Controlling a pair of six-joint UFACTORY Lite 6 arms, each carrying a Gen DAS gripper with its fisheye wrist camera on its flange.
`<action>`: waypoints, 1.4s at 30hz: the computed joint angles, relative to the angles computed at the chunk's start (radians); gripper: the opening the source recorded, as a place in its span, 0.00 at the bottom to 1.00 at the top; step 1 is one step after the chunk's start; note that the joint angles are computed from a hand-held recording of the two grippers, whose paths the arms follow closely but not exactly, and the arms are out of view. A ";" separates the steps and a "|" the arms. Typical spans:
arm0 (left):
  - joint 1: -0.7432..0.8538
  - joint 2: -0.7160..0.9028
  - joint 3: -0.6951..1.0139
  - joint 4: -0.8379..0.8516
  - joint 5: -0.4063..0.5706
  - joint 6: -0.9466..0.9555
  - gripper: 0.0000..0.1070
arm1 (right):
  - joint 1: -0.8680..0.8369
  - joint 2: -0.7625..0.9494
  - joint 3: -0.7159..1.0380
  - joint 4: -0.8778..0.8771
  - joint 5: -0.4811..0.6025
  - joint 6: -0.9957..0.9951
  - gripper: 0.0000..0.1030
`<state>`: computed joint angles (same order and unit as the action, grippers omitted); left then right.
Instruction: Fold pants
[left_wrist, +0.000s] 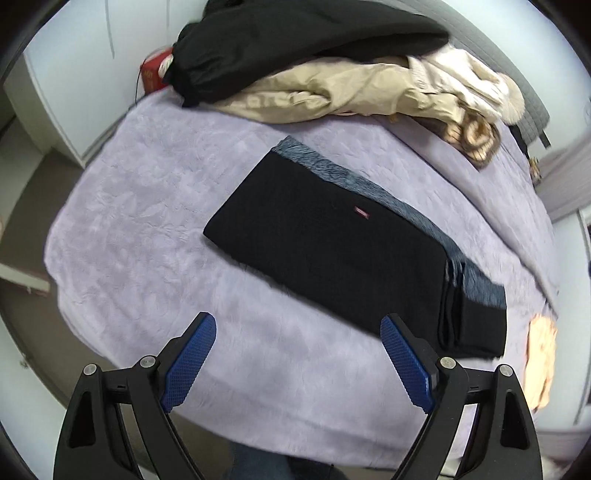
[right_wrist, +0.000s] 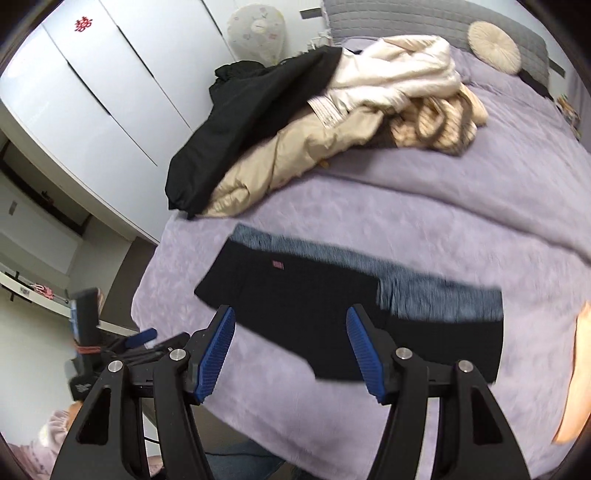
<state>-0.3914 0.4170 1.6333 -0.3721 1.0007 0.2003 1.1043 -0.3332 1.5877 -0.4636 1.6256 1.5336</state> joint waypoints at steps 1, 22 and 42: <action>0.009 0.056 0.034 -0.019 0.003 -0.007 0.86 | -0.105 0.034 0.042 0.018 -0.022 -0.105 0.65; 0.080 0.465 0.108 -0.550 -0.142 0.194 0.86 | -0.811 0.063 -0.550 0.639 -0.690 -0.899 0.68; -0.322 0.228 -0.107 0.672 -0.571 -0.533 0.41 | -0.905 0.906 0.546 0.885 -0.245 -1.105 0.70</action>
